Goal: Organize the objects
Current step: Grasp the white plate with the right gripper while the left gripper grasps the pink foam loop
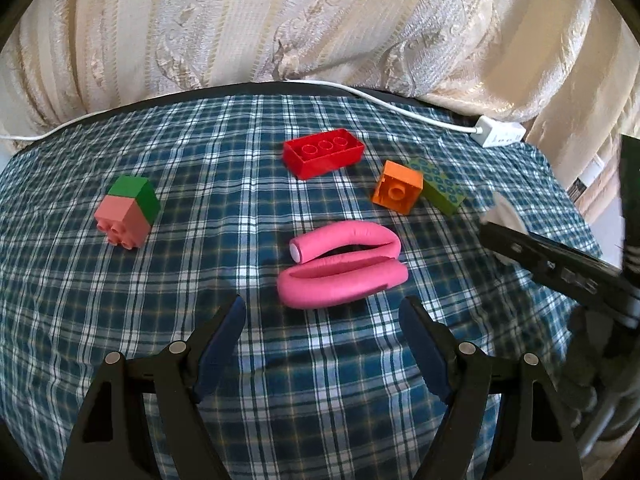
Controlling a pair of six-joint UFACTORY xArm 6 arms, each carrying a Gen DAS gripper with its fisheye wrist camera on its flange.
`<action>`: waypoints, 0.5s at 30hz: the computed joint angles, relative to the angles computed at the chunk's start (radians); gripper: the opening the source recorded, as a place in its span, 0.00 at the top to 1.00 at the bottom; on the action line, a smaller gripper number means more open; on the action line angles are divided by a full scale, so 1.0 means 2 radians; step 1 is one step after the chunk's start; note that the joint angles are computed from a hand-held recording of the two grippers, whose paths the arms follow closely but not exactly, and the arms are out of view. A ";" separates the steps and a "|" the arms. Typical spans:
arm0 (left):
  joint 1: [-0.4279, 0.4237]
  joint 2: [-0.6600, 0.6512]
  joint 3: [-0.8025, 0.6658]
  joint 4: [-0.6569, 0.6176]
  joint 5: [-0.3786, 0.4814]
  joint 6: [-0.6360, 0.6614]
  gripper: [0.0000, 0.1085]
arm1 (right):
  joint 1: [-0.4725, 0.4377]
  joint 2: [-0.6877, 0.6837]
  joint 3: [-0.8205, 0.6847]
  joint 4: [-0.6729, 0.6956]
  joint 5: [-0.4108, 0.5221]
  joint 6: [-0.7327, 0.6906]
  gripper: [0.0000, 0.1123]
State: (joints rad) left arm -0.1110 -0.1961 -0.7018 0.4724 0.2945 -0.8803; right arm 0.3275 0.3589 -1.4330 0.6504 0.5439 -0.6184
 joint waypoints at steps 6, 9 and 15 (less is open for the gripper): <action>-0.001 0.023 -0.020 -0.004 0.003 0.026 0.26 | -0.011 -0.050 0.063 0.039 0.000 -0.040 0.39; 0.002 0.034 -0.032 0.002 0.010 0.032 0.26 | -0.013 -0.063 0.083 0.047 0.003 -0.051 0.39; 0.004 0.057 -0.058 0.019 0.018 0.048 0.26 | -0.015 -0.077 0.103 0.073 -0.002 -0.075 0.39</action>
State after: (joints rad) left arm -0.1024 -0.0823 -0.8175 0.5095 0.3313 -0.7835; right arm 0.2966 0.2045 -1.2277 0.7955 0.5407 -0.7683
